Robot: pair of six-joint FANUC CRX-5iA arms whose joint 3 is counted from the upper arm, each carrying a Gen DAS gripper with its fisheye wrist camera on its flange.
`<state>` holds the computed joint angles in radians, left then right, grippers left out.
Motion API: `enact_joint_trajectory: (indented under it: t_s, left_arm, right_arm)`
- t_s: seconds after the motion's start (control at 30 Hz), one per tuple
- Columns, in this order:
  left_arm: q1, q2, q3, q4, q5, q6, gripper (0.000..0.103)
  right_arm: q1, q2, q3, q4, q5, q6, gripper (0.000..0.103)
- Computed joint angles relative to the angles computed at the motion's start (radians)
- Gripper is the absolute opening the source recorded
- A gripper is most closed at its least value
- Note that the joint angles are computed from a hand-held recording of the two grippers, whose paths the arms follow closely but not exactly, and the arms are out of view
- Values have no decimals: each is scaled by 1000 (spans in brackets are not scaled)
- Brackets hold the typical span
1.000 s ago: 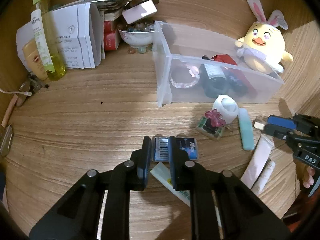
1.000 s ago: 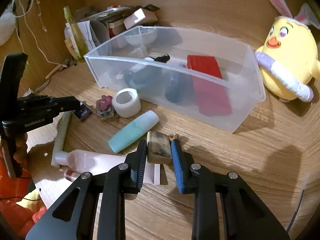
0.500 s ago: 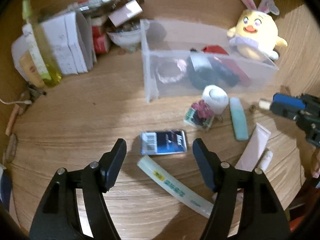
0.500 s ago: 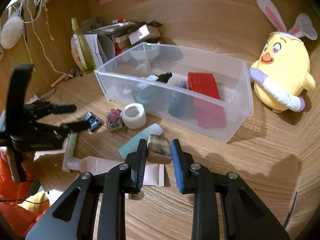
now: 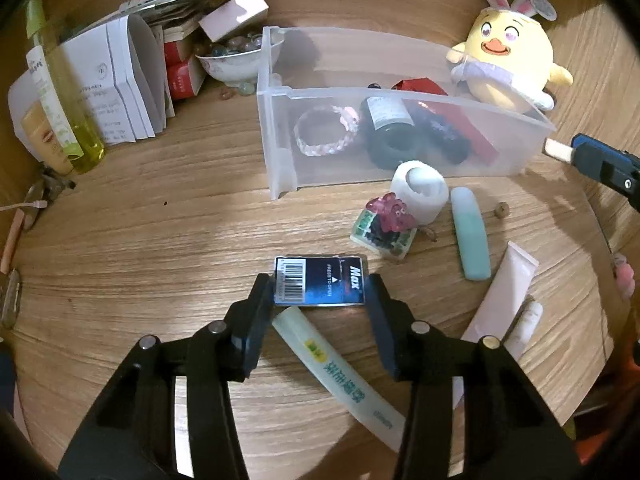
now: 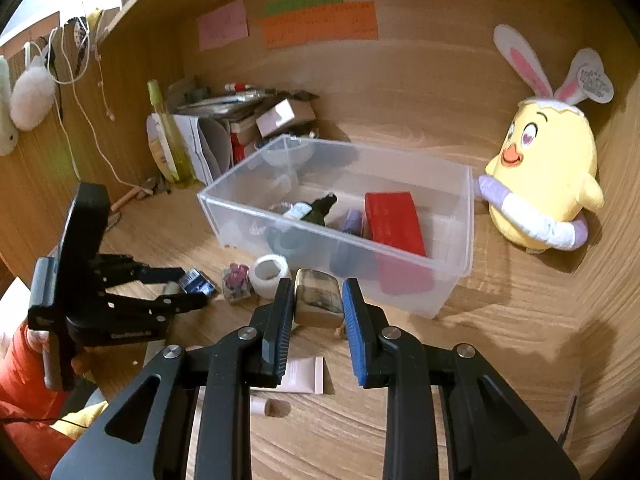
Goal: Organize objects
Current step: 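Carry the card pack and soap over the clear box and open both grippers inside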
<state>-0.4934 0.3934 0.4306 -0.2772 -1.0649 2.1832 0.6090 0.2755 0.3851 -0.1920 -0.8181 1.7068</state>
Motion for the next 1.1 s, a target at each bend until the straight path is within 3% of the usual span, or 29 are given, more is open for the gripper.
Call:
enact_joint_trajectory:
  t_s: [0.7,1.1]
  left_arm:
    - [-56,-60,60,-198,106,126,47]
    - [-28,-27,124,-178,152,95,47]
  right_arm:
    - [4,-13,24,0,96,3,23]
    - [2,44,90,69,114,-55,23]
